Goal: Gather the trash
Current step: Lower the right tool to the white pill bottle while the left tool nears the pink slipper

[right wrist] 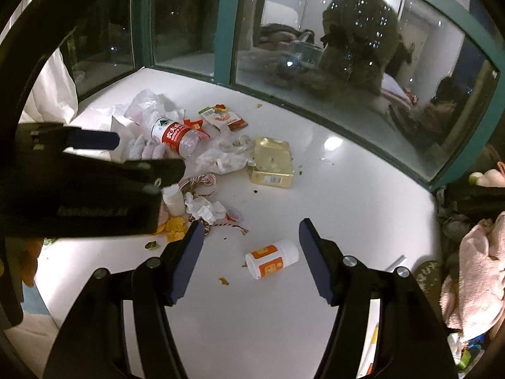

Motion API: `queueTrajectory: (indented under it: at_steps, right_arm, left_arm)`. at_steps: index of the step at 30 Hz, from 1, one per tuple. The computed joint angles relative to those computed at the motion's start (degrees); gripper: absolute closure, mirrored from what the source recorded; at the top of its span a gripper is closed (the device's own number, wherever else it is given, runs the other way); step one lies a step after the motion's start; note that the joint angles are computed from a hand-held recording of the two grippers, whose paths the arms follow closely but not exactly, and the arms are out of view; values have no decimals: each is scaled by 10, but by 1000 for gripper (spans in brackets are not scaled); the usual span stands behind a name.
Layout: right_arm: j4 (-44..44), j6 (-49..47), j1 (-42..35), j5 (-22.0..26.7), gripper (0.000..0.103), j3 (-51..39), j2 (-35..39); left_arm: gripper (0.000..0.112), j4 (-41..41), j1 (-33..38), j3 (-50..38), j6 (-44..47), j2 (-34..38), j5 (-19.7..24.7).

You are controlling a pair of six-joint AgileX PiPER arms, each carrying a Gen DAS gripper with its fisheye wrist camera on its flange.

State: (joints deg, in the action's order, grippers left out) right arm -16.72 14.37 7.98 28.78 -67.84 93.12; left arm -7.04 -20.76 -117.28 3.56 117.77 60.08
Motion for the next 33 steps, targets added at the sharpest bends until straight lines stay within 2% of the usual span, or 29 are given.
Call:
queueTrajectory:
  at_steps: [5, 8, 15, 24, 28, 33]
  right_arm:
    - [62, -73, 2, 0, 43, -18, 28]
    - [102, -119, 5, 0, 43, -25, 43]
    - [194, -221, 6, 23, 43, -25, 77]
    - [259, -283, 4, 47, 43, -71, 141]
    - [260, -277, -3, 52, 43, -81, 158]
    - [226, -225, -25, 50, 43, -66, 153]
  left_arm:
    - [25, 13, 5, 28, 8, -4, -26]
    - [25, 10, 9, 69, 29, -15, -62]
    - [25, 21, 16, 186, 67, -43, -115]
    - [25, 43, 30, 181, 34, -17, -119]
    - [25, 43, 28, 152, 37, 7, -115]
    - [25, 26, 5, 117, 73, 39, -107]
